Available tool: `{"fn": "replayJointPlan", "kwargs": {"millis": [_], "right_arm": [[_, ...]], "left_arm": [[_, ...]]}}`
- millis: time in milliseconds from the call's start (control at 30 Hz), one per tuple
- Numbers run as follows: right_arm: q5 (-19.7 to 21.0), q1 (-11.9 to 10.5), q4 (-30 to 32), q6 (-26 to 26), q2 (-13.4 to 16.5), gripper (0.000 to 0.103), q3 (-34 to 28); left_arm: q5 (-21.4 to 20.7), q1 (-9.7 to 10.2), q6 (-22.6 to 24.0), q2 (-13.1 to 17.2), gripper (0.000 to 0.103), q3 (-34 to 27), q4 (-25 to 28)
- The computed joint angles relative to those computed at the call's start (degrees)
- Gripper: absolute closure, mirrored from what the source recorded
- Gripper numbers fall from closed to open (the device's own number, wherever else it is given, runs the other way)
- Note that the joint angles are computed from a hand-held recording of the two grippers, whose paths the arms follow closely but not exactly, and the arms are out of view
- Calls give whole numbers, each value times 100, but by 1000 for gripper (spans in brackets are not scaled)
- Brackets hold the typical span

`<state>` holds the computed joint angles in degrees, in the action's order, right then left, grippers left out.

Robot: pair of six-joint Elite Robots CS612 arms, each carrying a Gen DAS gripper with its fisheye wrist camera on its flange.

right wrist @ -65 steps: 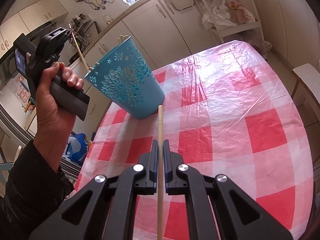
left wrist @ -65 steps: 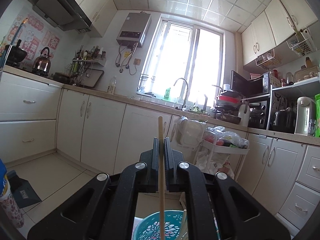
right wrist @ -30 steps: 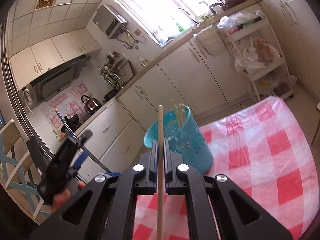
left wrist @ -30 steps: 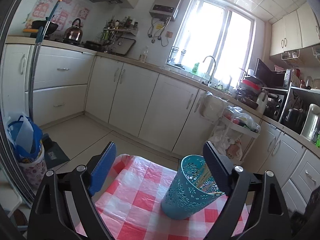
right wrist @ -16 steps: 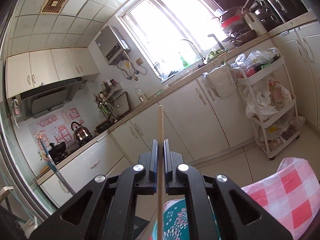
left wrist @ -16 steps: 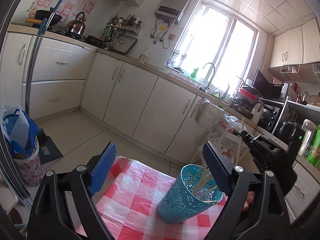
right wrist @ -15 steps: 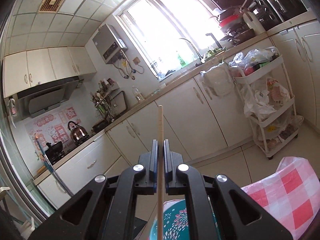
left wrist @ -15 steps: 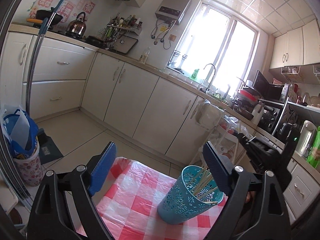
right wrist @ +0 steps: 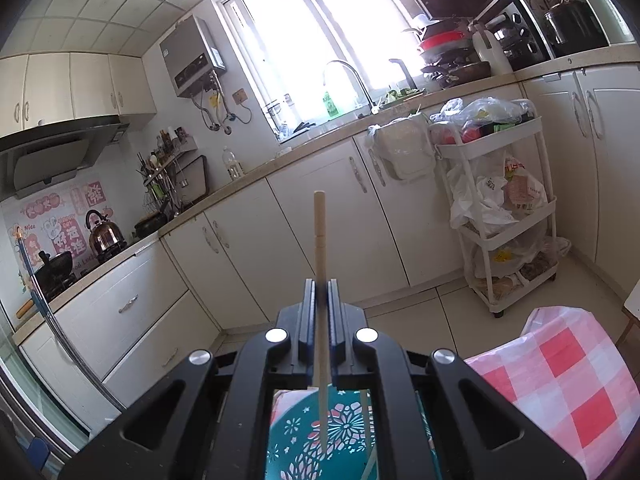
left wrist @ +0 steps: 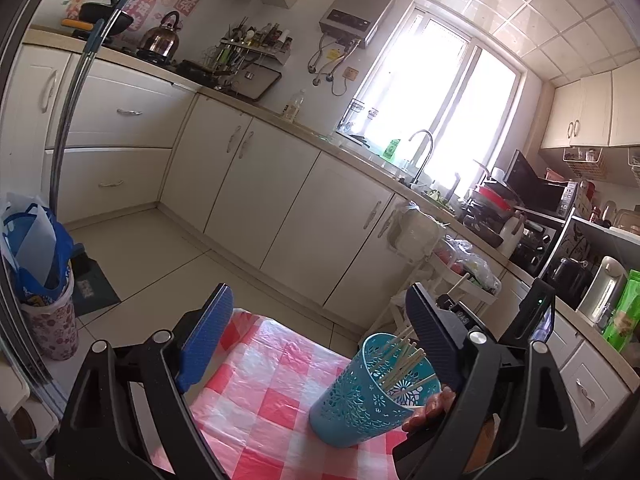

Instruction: Organize utensils

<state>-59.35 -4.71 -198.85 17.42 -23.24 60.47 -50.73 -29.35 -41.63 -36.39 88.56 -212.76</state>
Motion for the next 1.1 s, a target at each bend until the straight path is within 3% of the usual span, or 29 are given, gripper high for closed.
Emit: {"fn": "replayJointPlan", "kwargs": {"millis": [133,233,433,600,667,733,833,967,1100], "right_arm": [[223,-59,-51,-122,-78,92,193],[423,-111,31,-379,-192,72,365],[619,-352,23,-300,-501,63,792],[691,-645,-59,-904,-1152,34,1992],[678,-769,-32,-1440,-1454,20,2600],[588,-881,-42,-1813,-1697,13,3146],[543,-1057,128,-2315,-2002,11,3845],[614,-1239,294,-2540,-2289,11,4505],[718,-1361,224,-2718,-2509,9,4982]], "left_arm": [[34,5,21,4,19,-5,9],[13,17,-44,1,19,-4,57],[85,-19,234,6,19,-66,200],[-4,-125,949,-48,18,-126,757],[95,-242,1132,-129,14,4,835],[177,-380,1229,-247,9,240,854],[279,-608,1364,-476,7,634,1098],[669,-959,1475,-767,7,1112,1428],[858,-1228,1280,-1038,7,1539,1667]]}}
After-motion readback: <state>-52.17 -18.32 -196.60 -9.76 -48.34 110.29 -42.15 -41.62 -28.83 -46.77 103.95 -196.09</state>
